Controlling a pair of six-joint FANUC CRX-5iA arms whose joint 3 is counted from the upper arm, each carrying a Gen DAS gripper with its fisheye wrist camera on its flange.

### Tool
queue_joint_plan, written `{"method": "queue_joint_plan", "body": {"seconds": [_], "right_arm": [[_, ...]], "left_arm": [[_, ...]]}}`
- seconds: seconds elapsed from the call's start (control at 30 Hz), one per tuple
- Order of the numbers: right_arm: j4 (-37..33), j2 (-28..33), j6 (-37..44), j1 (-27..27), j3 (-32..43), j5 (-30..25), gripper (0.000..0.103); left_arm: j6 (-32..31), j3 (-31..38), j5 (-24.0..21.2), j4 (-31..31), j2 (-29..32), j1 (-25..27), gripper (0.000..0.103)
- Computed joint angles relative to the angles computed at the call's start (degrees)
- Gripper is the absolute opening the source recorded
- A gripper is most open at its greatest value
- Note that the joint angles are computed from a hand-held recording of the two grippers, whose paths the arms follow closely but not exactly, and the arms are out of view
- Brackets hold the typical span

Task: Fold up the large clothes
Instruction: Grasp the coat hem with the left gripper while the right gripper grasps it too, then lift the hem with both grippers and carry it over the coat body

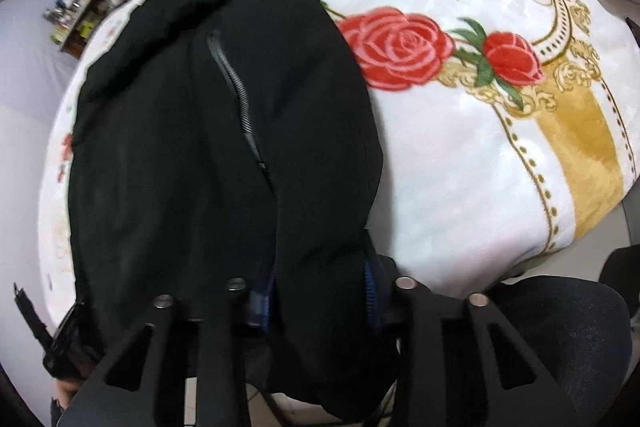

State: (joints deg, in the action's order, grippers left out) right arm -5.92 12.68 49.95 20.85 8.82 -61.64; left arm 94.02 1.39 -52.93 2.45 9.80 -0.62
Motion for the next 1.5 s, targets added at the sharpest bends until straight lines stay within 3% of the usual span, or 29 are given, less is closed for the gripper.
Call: {"method": "queue_joint_plan", "body": {"seconds": [0.37,0.77,1.2,1.5], "right_arm": [[-1.1,-6.1,1.8,-0.4,-3.2,6.7,0.027],[-2.4,-6.5,3.3,-1.8,0.5,13.2,0.024],[-1.8,0.7,6.2,-3.9,13.6,14.8,0.024],[-2.2,9.9,8.3,-5.3,27.4,11.5,0.024]], "left_arm": [[-7.9,-5.2,6.0,13.3,-6.0,5.5,0.014],[-12.5,-3.9,11.7,24.1,-5.6,7.2,0.013],[-10.2,9.8,15.2,26.0,3.4,6.0,0.013],[-7.3,22.5,13.1,24.2,12.0,5.3,0.013]]}}
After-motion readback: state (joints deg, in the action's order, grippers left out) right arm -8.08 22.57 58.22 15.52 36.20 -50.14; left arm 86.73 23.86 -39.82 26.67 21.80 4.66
